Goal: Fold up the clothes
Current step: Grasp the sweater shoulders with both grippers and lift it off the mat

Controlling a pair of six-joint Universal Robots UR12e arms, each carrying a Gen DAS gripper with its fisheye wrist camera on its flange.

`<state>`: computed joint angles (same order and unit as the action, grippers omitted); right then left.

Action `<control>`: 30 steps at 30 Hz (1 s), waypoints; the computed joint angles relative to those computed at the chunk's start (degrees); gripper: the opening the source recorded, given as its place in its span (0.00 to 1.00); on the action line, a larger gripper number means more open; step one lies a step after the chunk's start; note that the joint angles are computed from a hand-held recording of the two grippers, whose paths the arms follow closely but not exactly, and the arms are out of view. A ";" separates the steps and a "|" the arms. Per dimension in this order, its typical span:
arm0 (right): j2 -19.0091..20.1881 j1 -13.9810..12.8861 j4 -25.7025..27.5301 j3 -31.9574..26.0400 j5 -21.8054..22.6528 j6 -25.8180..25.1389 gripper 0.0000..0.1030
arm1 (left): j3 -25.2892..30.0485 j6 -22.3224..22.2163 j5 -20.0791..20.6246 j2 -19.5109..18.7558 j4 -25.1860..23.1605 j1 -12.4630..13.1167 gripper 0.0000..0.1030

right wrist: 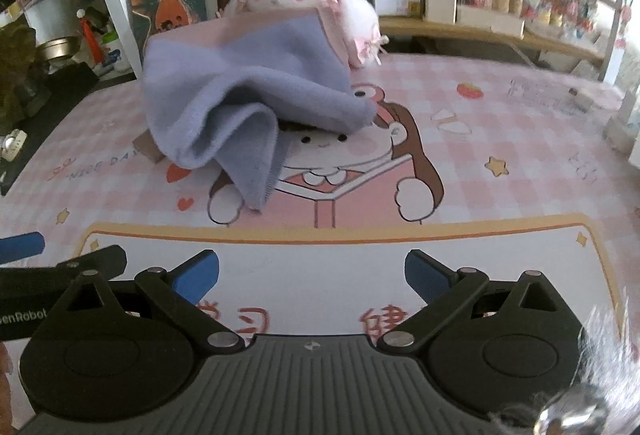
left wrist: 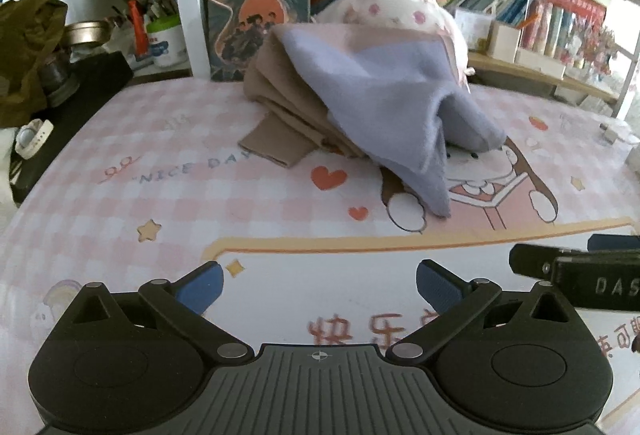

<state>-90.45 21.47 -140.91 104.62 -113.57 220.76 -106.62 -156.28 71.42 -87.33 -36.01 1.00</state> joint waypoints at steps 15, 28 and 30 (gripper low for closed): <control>-5.81 -15.19 -16.95 9.43 26.97 7.35 0.95 | 2.88 -0.78 15.88 -5.69 14.71 -10.15 1.00; 3.53 -21.69 -34.33 7.25 45.75 34.05 0.75 | 4.82 5.59 22.86 -10.16 21.12 -12.36 0.88; 5.05 -21.58 -34.63 6.43 45.12 38.62 0.67 | 4.84 5.49 21.57 -9.80 19.62 -11.89 0.82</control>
